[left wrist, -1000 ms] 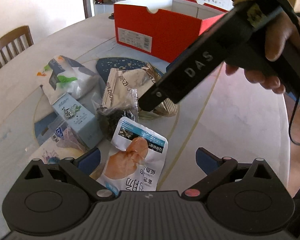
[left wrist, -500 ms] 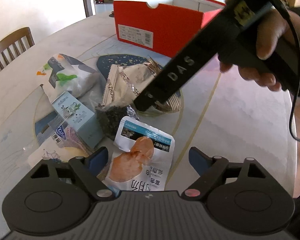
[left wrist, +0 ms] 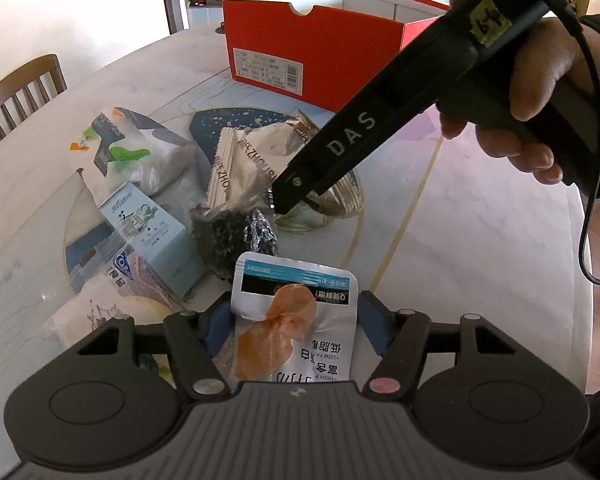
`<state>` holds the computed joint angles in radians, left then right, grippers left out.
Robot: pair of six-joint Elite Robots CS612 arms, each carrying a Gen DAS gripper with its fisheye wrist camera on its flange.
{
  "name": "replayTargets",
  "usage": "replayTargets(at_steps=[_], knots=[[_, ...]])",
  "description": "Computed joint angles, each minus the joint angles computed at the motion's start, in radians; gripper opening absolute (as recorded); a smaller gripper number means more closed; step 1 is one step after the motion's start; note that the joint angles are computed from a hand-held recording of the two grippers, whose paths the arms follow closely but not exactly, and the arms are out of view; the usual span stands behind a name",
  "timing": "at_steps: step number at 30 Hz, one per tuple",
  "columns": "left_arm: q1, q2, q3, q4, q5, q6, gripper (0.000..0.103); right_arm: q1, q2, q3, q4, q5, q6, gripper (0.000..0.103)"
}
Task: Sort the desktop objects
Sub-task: 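Close the left gripper on the white chicken packet while the right gripper grasps the silver foil bag, then lift and carry the white packet and silver foil bag toward the red shoebox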
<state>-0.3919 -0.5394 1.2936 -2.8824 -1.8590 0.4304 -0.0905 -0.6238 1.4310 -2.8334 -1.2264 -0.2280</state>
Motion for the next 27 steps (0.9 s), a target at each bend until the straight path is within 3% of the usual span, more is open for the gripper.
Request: replayTargets(at_steps=[6, 27], knots=[[0.003, -0.003, 0.001, 0.005, -0.012, -0.041, 0.062, -0.004, -0.011, 0.023, -0.036, -0.011, 0.014, 0.037], [0.008, -0.048, 0.073, -0.038, -0.057, -0.173, 0.060, -0.030, -0.094, 0.166, -0.175, -0.009, 0.057, 0.035]])
